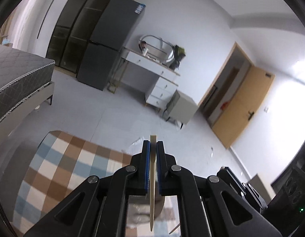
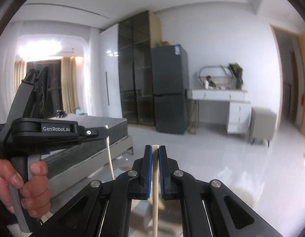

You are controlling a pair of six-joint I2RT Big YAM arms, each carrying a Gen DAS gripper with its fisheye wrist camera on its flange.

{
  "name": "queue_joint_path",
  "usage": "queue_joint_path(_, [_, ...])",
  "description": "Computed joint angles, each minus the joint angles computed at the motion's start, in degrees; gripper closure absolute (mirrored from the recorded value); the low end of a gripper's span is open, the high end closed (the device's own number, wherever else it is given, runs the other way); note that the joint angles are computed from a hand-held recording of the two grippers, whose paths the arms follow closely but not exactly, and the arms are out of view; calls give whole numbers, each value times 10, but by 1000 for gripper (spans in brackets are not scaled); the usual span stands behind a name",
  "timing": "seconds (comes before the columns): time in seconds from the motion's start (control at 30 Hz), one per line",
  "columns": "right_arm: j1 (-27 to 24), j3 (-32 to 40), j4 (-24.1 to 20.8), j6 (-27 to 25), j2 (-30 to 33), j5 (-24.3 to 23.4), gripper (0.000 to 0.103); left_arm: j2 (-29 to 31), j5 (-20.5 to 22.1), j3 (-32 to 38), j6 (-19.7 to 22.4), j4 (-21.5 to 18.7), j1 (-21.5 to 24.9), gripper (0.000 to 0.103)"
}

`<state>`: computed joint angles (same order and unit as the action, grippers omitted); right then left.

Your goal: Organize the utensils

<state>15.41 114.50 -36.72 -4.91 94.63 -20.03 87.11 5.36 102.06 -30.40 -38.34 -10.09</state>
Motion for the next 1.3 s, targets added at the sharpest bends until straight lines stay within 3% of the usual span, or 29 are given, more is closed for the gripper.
queue_joint_path(0.07, [2,43,-5,-22,30,-6,97,21,17,17,-6,6,5,102])
queue_joint_path(0.27, [5,121,-6,-57,97,-33,97,73,8,59,-29,18,12,102])
queue_joint_path(0.33, [5,102,36,-61,97,-25,97,84,-1,67,-37,21,12,102])
queue_joint_path(0.57, [3,85,82,-42,126,-47,97,121,-13,78,-37,35,12,102])
queue_joint_path(0.83, [-2,73,70,-68,133,-60,97,130,-8,63,-61,57,14,102])
queue_joint_path(0.97, [-3,67,63,-75,134,-62,97,123,-12,48,-61,77,13,102])
queue_joint_path(1.3, [-11,56,39,-77,130,-73,97,106,-18,33,-42,75,6,102])
